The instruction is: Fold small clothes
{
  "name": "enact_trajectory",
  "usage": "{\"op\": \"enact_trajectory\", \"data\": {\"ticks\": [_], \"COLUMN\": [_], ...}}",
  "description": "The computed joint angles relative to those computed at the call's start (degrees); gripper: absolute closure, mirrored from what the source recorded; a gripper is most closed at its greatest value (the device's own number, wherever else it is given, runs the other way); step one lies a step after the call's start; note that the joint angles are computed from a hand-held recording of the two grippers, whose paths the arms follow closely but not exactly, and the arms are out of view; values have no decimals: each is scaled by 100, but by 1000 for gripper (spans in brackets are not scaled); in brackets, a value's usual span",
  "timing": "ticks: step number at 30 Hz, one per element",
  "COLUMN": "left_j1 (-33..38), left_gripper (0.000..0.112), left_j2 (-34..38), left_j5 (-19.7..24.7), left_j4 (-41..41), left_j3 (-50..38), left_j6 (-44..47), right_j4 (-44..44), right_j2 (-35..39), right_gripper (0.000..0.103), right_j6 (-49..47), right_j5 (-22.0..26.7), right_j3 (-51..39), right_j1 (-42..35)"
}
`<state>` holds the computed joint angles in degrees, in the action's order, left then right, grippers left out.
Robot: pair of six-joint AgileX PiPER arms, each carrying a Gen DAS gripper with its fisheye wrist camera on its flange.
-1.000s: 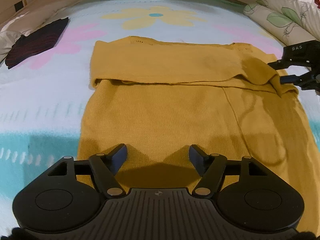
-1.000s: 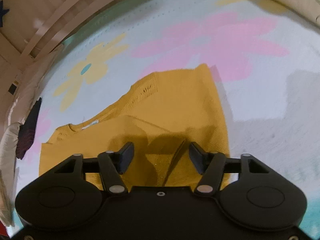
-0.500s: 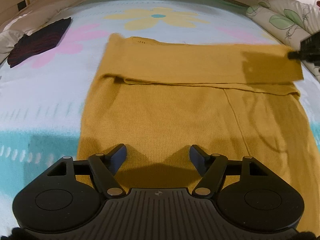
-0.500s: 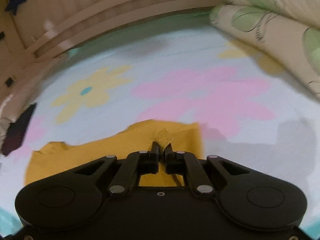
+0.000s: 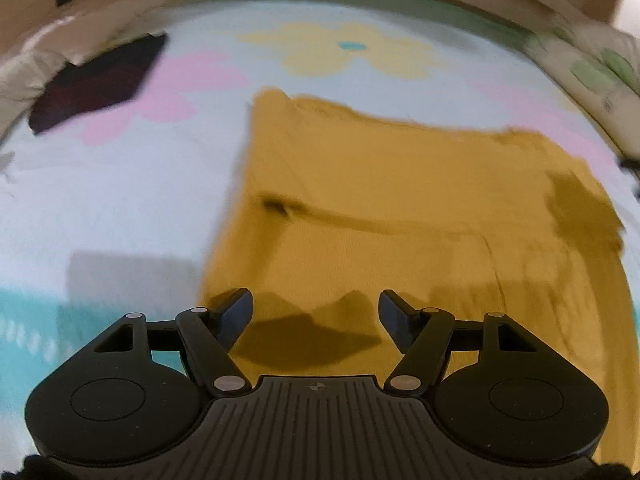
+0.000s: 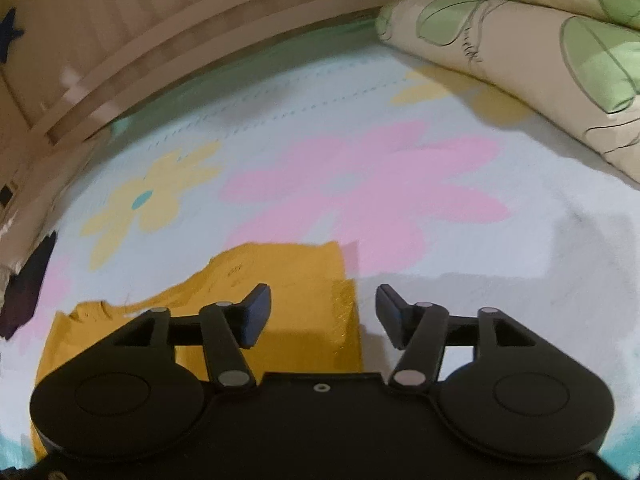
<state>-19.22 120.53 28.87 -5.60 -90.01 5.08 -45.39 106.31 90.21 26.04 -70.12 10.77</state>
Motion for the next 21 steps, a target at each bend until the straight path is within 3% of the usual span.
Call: {"op": "enact_trajectory", "data": {"ticks": [4, 9, 15, 19, 21], "left_j1": [3, -75, -292, -223, 1], "left_gripper": [45, 45, 44, 44, 44], "left_j2": [389, 1108, 1710, 2185, 2160], "left_j5": [-14, 390, 550, 712, 525], "left_j4": [524, 1194, 2092, 3336, 3214], "left_j3": [-836, -2067, -2902, -3245, -3140], "left_j6": [-502, -1156, -1110, -1505, -1612], "right_j4": [91, -77, -28, 210, 276], "right_j2": [11, -2, 83, 143, 155], "right_gripper": [27, 6, 3, 3, 3], "right_j6": [-113, 33, -104, -385, -486], "right_j5": [52, -75, -122, -128, -126], "right_j3": [31, 131, 79, 19, -3], "right_j1": [-17, -33, -30, -24, -23]}}
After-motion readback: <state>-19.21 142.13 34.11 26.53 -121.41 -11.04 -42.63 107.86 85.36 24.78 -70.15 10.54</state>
